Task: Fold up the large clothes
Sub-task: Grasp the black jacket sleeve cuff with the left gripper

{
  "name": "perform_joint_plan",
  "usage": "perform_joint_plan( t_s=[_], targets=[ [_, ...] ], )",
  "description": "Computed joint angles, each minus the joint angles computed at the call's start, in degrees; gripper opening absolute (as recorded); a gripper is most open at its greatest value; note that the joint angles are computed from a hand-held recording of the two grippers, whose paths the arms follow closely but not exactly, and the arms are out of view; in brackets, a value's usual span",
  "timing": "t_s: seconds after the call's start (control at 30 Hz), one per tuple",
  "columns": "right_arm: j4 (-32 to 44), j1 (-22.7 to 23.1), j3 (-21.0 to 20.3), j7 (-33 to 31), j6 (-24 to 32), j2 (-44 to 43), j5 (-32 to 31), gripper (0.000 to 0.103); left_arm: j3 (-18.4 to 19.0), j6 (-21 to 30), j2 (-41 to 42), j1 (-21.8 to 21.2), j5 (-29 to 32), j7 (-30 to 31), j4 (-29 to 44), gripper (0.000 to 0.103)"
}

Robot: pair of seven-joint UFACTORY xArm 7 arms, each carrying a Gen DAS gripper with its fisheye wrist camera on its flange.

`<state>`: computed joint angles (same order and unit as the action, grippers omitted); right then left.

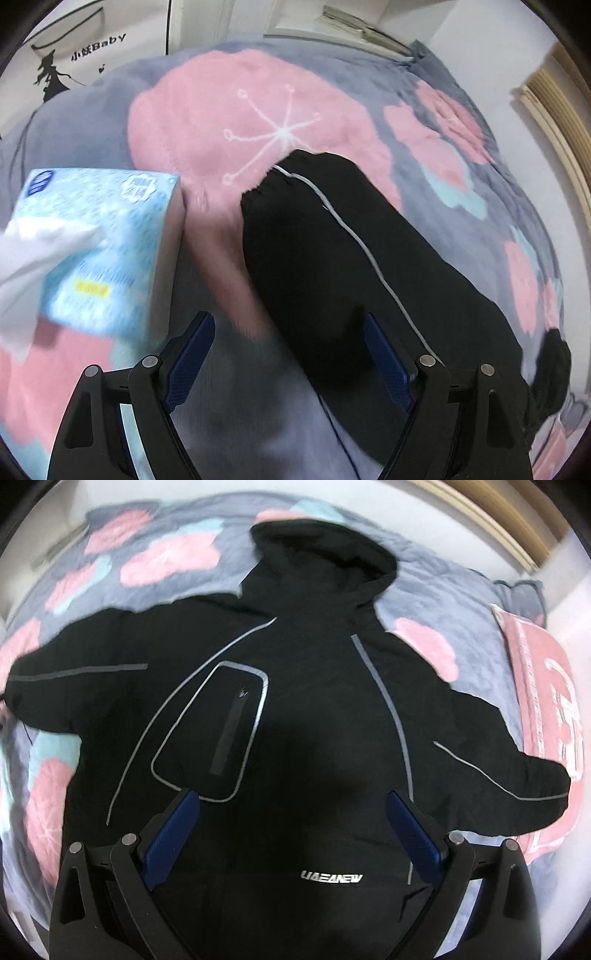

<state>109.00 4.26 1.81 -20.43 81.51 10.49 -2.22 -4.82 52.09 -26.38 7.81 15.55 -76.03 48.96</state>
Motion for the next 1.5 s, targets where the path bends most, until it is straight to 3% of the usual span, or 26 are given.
perform_joint_plan(
  t_s=[0.17, 0.23, 0.33, 0.4, 0.43, 0.5, 0.57, 0.77, 0.83, 0.9, 0.93, 1.0, 1.03, 1.13, 1.2, 1.27, 1.37, 1.47, 1.5],
  targets=[
    [-1.62, 2.12, 1.23, -2.35, 0.10, -0.13, -1.61, 0.101, 1.73, -4.73, 4.07, 0.73, 0.94, 3.32, 0.30, 0.083],
    [-2.40, 2.79, 1.54, -3.03, -0.07, -0.38, -1.71, 0.101, 1.64, -5.07, 4.94, 0.77, 1.43, 3.99, 0.83, 0.074],
    [-2.89, 3.26, 1.64, -3.59, 0.19, -0.64, -1.32, 0.101, 0.49, -2.28, 5.44, 0.61, 3.70, 4.70, 2.64, 0.052],
    [-3.91, 3.37, 1.61, -3.82, -0.14, -1.31, -1.16, 0.101, -0.16, -0.63, 4.51, 0.29, 5.16, 4.91, 3.13, 0.031],
    [-4.01, 3.35, 1.54, -3.84, -0.11, -1.36, -1.10, 0.101, -0.55, 0.20, 3.81, 0.09, 5.94, 5.08, 3.26, 0.028],
    [-3.77, 3.17, 1.35, -3.85, 0.18, -1.22, -0.92, 0.101, -1.41, 1.44, 1.74, -0.50, 6.86, 5.10, 3.16, 0.011],
    [-3.81, 2.91, 1.15, -3.59, 0.22, -1.48, -0.71, 0.101, -2.29, 2.05, -0.18, -1.09, 7.47, 5.11, 3.19, 0.006],
    [-4.11, 2.14, 0.88, -3.47, -0.13, -2.28, 0.03, 0.101, -2.04, 1.42, -1.05, -2.78, 4.80, 7.43, 3.59, 0.008],
    [-4.52, 2.14, 0.92, -3.31, -0.33, -2.58, -0.19, 0.101, 0.36, 2.22, 0.81, -3.26, 0.39, 9.38, 3.43, 0.020],
    [-4.97, 2.10, 0.92, -3.14, -0.39, -2.80, -0.21, 0.101, 1.65, 4.41, 2.93, -2.62, -3.55, 9.70, 4.06, 0.022],
    [-5.14, 2.15, 0.95, -2.90, -0.33, -2.78, -0.35, 0.101, 2.10, 2.43, 2.42, -2.42, -3.61, 8.22, 2.74, 0.025],
    [-5.38, 2.26, 1.03, -2.83, 0.04, -2.61, -0.65, 0.101, 2.11, -0.24, 1.78, -1.31, -3.57, 6.18, 0.98, 0.049],
    [-5.32, 2.29, 1.06, -3.08, 0.34, -2.39, -0.79, 0.101, 2.13, -0.90, 1.84, -0.59, -3.39, 5.12, 0.50, 0.054],
    [-5.54, 2.64, 1.23, -3.79, 0.66, -1.87, -1.55, 0.101, 2.76, -5.30, 1.17, 0.55, -3.76, 3.46, -1.55, 0.057],
    [-5.54, 2.82, 1.29, -3.95, 0.52, -1.55, -1.73, 0.101, 3.36, -7.66, 1.73, 0.87, -4.86, 3.54, -2.26, 0.067],
    [-5.02, 2.97, 1.34, -3.84, 0.93, -0.92, -1.55, 0.101, 4.02, -9.65, 2.72, 1.25, -5.93, 4.01, -2.56, 0.070],
    [-4.75, 3.02, 1.32, -3.74, 1.77, -0.44, -1.13, 0.101, 2.69, -12.41, 4.77, 2.54, -4.11, 2.43, -2.26, 0.068],
    [-4.91, 2.98, 1.28, -3.82, 2.31, -0.49, -0.82, 0.101, 0.47, -12.16, 4.28, 3.01, 0.37, 1.12, -1.27, 0.025],
    [-5.07, 2.94, 1.25, -3.82, 2.34, -0.63, -0.79, 0.101, -1.44, -9.65, 4.19, 3.36, 3.48, 0.32, 0.47, 0.022]
  ],
)
